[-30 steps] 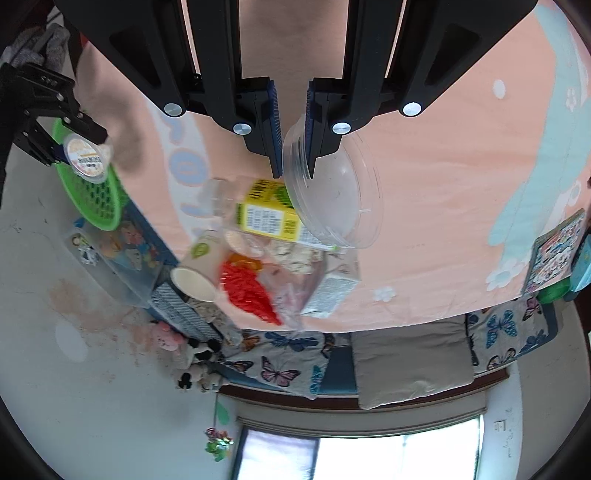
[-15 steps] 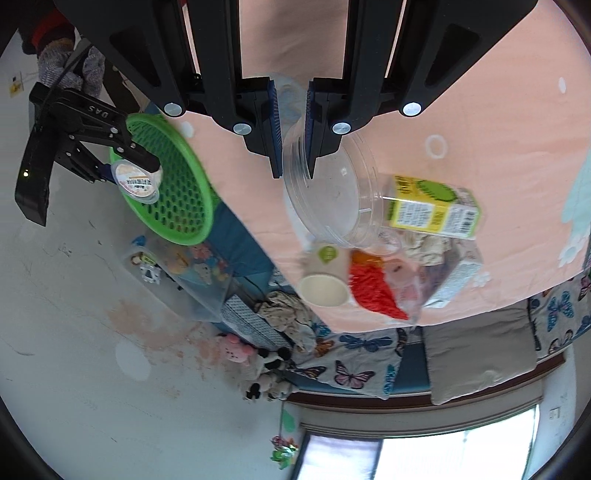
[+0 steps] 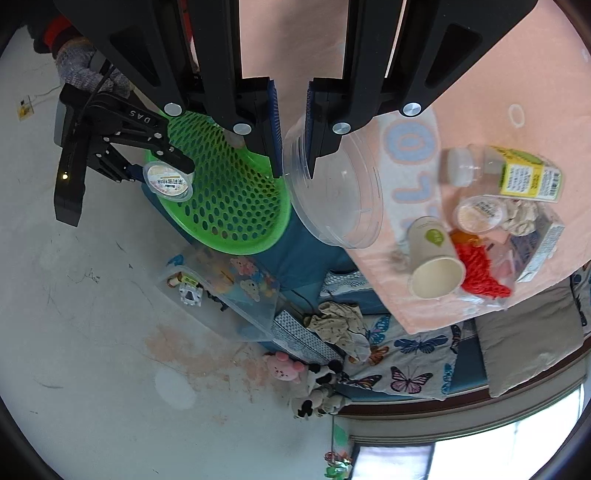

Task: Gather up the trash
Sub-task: 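Drop the clear cup and clear lid into the green basket with both tools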

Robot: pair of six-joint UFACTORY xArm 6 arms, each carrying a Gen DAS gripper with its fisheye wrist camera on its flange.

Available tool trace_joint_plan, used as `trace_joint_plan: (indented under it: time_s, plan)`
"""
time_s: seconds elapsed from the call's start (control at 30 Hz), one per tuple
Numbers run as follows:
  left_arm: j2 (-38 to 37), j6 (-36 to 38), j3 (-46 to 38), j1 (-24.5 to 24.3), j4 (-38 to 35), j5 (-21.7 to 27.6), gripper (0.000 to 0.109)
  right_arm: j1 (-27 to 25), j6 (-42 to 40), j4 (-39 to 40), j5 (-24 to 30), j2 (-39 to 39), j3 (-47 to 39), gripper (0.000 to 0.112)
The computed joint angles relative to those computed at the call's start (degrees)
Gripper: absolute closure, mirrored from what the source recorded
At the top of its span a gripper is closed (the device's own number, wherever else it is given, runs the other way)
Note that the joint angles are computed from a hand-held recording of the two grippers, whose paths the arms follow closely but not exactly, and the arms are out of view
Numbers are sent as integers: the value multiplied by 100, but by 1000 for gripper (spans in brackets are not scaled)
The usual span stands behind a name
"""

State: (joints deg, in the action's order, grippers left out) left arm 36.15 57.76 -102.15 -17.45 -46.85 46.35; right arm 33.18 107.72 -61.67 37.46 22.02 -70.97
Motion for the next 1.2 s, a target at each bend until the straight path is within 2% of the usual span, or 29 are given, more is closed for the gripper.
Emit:
trace_joint_plan:
  time_s: [0.37, 0.43, 0.97, 1.2]
  plan:
    - [244, -243, -287, -438, 208, 138, 97, -197, 406, -19, -245, -182, 533, 47]
    - [315, -277, -360, -505, 237, 157, 97, -233, 483, -42, -302, -229, 628, 41]
    - [804, -668, -822, -823, 536, 440, 97, -26, 1123, -385, 26, -841, 1227, 37]
    - [661, -512, -564, -865, 518, 220, 85, 25, 1207, -495, 66, -895, 1223, 36]
